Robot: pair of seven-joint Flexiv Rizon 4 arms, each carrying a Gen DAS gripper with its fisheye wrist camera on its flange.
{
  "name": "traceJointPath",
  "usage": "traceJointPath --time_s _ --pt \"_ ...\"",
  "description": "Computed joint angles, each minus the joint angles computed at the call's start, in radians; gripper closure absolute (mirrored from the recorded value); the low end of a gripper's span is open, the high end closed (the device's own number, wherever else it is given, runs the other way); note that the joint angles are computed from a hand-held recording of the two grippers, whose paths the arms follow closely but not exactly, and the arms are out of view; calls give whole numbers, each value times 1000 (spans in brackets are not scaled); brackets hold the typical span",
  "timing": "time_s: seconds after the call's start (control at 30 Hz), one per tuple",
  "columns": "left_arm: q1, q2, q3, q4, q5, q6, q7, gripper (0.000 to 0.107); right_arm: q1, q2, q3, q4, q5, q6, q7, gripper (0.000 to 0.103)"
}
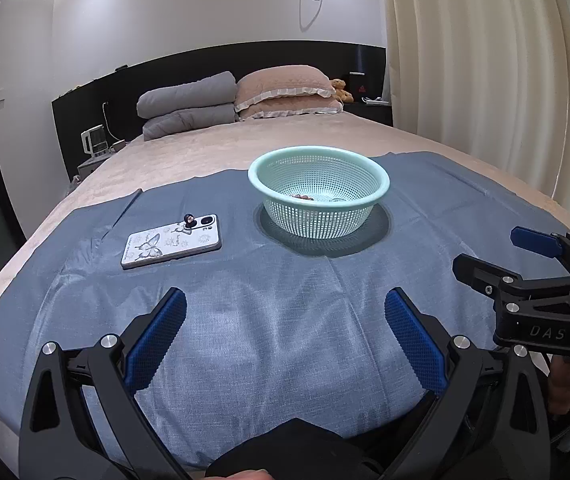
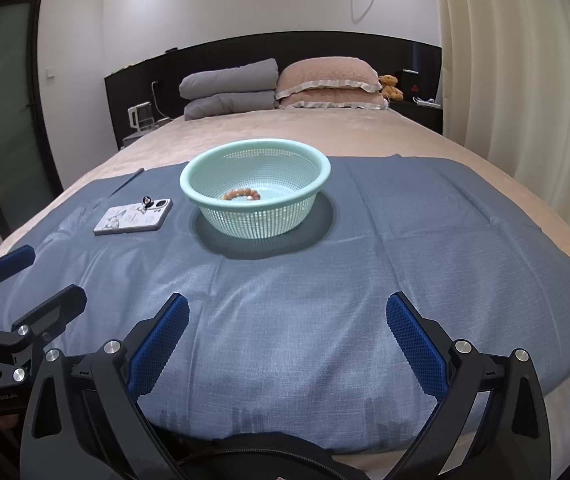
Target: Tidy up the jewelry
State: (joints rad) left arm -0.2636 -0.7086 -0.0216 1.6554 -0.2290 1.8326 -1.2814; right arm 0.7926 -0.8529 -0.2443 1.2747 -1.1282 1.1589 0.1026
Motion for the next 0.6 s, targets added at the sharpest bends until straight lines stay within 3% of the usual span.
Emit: traceJointPath --time_s 0.4,0.5,0.6 --pt "29 1 -32 -3 15 -20 -4 9 -3 2 2 2 -5 0 2 8" --pt "-60 -9 80 -18 -39 -32 -28 9 -4 2 2 4 -6 2 3 8" --pt "-57 -7 79 -3 -38 10 -50 9 -6 -2 6 -3 1 0 -5 8"
